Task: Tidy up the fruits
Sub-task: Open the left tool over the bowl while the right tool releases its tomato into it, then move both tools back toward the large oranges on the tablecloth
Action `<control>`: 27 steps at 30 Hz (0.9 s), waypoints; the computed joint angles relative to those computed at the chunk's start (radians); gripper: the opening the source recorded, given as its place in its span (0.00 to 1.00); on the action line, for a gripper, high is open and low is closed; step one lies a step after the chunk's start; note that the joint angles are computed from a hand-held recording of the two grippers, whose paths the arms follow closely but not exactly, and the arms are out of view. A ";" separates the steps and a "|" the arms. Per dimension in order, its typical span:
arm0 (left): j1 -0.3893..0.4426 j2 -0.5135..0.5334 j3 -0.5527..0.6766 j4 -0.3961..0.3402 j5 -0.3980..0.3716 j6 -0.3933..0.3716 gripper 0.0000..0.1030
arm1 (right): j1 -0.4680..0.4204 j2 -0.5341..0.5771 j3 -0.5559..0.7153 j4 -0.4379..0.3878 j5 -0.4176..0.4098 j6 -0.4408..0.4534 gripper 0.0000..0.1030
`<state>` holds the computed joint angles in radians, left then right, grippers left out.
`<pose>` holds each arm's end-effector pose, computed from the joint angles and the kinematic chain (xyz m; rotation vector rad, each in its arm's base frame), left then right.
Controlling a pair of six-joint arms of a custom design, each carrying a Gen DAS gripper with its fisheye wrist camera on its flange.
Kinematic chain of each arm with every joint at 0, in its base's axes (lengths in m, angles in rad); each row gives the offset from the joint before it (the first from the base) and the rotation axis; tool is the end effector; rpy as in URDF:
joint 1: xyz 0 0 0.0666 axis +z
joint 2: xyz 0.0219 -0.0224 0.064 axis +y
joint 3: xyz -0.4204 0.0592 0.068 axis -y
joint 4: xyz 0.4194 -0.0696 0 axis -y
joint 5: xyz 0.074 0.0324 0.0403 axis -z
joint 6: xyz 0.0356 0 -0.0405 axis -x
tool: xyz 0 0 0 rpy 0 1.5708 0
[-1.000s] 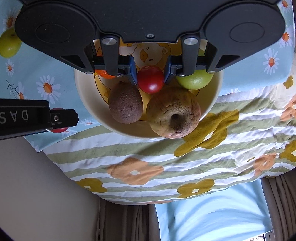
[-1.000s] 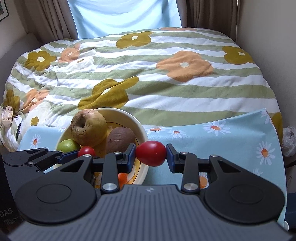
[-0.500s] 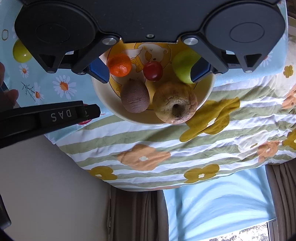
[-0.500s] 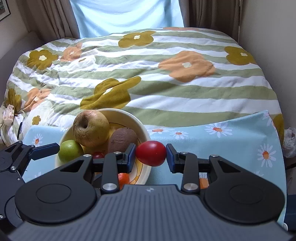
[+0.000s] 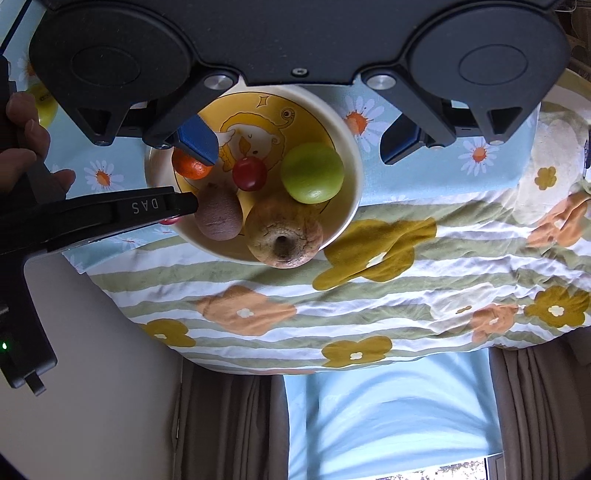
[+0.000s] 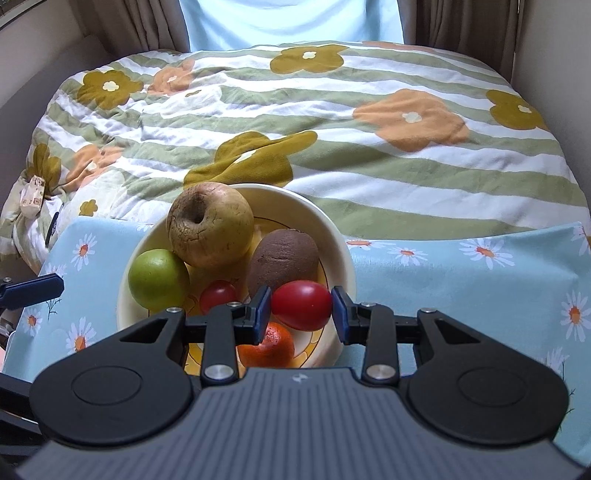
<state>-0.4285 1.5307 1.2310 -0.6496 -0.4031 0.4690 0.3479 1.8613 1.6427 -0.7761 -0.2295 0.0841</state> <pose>0.4929 -0.2102 0.3427 -0.2072 2.4096 0.1080 0.6328 0.2377 0.3317 -0.6373 2.4944 0.3942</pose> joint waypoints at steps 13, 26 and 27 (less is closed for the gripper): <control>-0.002 -0.023 -0.040 0.020 -0.002 0.038 0.94 | 0.012 -0.035 -0.072 0.112 0.043 0.019 1.00; -0.056 -0.077 -0.043 0.015 -0.067 0.062 0.94 | -0.004 -0.137 -0.163 0.187 0.045 -0.011 1.00; -0.066 -0.087 -0.045 0.014 -0.078 0.068 0.94 | -0.007 -0.154 -0.177 0.199 0.041 -0.009 1.00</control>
